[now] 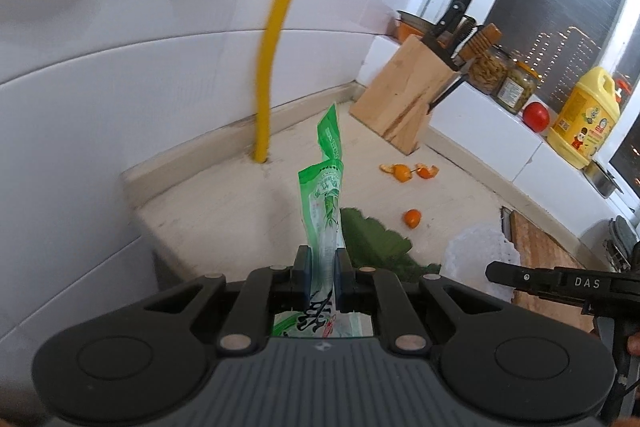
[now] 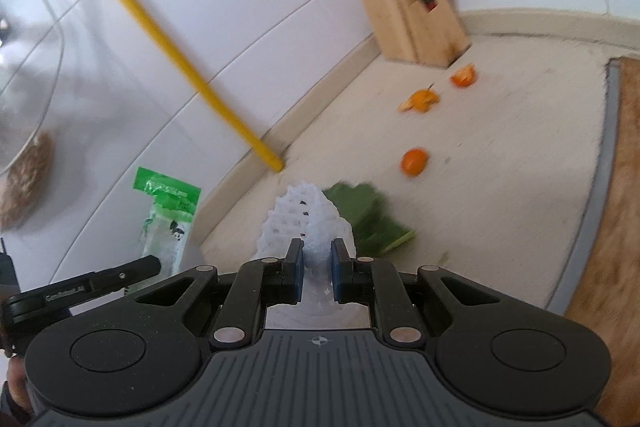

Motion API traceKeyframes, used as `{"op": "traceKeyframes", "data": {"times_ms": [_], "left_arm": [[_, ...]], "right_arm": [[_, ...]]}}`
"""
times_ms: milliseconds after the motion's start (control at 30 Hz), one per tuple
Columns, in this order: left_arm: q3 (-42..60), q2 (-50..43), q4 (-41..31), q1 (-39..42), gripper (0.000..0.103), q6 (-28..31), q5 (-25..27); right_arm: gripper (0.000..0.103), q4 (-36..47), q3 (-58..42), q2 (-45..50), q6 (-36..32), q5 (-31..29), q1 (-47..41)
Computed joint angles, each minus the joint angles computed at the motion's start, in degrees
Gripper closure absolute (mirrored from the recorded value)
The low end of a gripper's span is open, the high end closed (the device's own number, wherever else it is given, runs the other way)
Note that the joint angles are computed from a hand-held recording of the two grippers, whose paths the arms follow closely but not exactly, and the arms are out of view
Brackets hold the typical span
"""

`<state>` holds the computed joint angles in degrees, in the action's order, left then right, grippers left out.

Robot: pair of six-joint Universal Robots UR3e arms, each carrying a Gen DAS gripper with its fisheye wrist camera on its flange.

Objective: Collect trash
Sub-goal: 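Carry the green packet and foam net down toward the black bin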

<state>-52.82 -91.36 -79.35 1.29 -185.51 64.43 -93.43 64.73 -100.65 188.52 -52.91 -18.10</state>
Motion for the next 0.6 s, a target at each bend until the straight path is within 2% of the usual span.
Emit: {"op": "traceKeyframes", "data": {"times_ms": [367,600], "left_arm": [[-15.8,16.6,-4.4,10.5,0.095,3.2,-3.1],[-21.8,27.0,-13.3,21.6,0.095,9.0,-7.0]], "right_arm": [[0.085,-1.2,-0.9,2.7,3.2,0.2,10.9],[0.085,-3.4,-2.8,6.6,5.0,-0.2,18.0]]}}
